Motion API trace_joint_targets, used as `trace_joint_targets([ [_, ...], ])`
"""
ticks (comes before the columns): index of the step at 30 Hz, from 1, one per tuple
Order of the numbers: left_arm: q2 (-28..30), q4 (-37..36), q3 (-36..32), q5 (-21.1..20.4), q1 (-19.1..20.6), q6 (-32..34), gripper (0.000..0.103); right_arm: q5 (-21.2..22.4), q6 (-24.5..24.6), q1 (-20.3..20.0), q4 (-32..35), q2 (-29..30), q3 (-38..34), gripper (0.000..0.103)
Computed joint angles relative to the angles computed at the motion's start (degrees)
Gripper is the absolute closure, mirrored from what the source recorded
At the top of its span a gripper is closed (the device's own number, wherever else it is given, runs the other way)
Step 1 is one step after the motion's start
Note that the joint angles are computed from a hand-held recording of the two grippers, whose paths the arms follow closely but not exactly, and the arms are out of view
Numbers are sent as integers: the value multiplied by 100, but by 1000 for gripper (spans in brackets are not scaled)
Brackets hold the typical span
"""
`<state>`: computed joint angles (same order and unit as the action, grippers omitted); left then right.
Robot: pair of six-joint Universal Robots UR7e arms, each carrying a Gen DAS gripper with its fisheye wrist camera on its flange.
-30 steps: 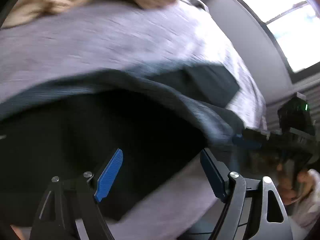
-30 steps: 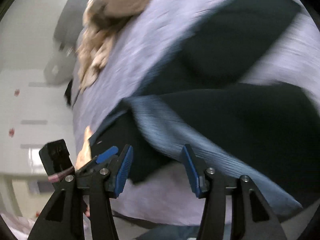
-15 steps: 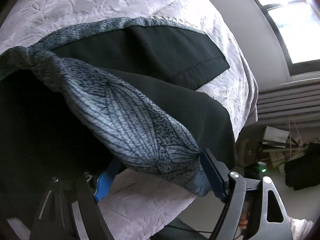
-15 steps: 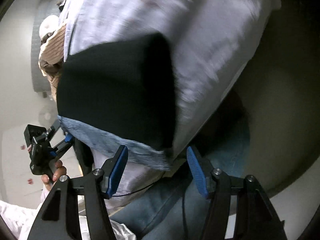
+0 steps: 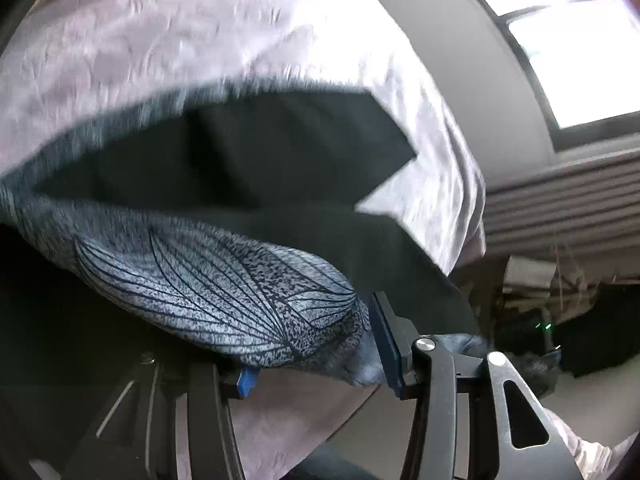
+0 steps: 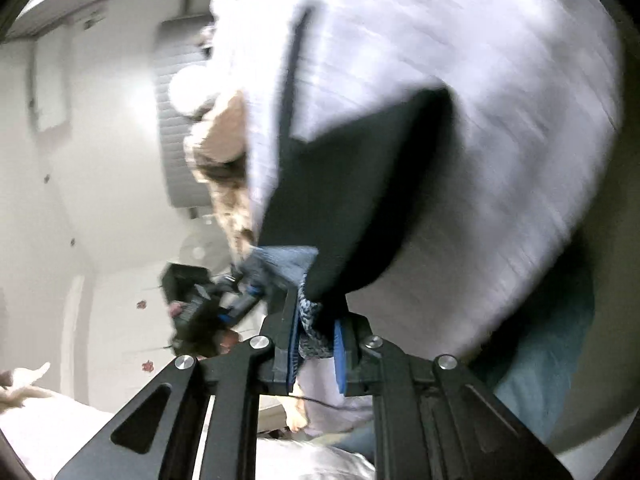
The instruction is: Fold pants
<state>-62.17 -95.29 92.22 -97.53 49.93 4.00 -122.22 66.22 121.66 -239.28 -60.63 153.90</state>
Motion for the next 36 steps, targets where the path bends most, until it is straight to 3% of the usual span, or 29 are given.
trace_joint_targets([
  [4, 301, -323, -309, 208, -116, 30, 53, 818, -957, -822, 1722, -1746, -332, 87],
  [6, 515, -354, -524, 414, -164, 78, 52, 1153, -1277, -1155, 2588, -2310, -614, 87],
  [7, 644, -361, -639, 562, -203, 102, 41, 1430, -1469, -1451, 3127, -2616, -826, 87],
  [9, 868, -445, -846, 797, -245, 193, 33, 1766, -1587, -1864, 3787, -2927, -1100, 87],
  [15, 1339, -222, -1587, 1259, -192, 283, 33, 2396, -1717, -3150, 5795, -3325, -1895, 83],
  [17, 1306, -180, -1658, 1377, -140, 294, 33, 2148, -1768, -3304, 6391, -3188, -2215, 78],
  [19, 1222, -201, -1642, 1574, -109, 217, 31, 2023, -1827, -3439, 7110, -3022, -2640, 58],
  [20, 1182, -224, -1615, 1678, -105, 179, 27, 1910, -1840, -3418, 7277, -2977, -2758, 41],
  [21, 1115, -313, -1522, 1807, -107, 137, 21, 1760, -1864, -3346, 7353, -2968, -2825, 36],
  [24, 926, -535, -1195, 2109, -110, -99, 21, 1246, -2275, -2960, 7464, -2969, -2965, 36],
  [25, 871, -577, -1079, 2204, -108, -239, 21, 764, -2328, -2700, 7651, -2992, -3004, 36],
  [27, 729, -694, -814, 2344, -109, -442, 21, -150, -2262, -2242, 7951, -3060, -2942, 36],
  [29, 616, -765, -579, 2452, -126, -632, 21, -460, -1943, -2064, 8129, -3225, -2676, 36],
  [32, 494, -850, -313, 2514, -169, -753, 21, -296, -1446, -2209, 8279, -3440, -2232, 43],
  [34, 465, -851, -200, 2563, -197, -735, 21, -54, -1504, -2409, 7547, -3429, -1894, 57],
  [36, 483, -863, -149, 2648, -220, -763, 21, 189, -1786, -2595, 6973, -3338, -1756, 94],
])
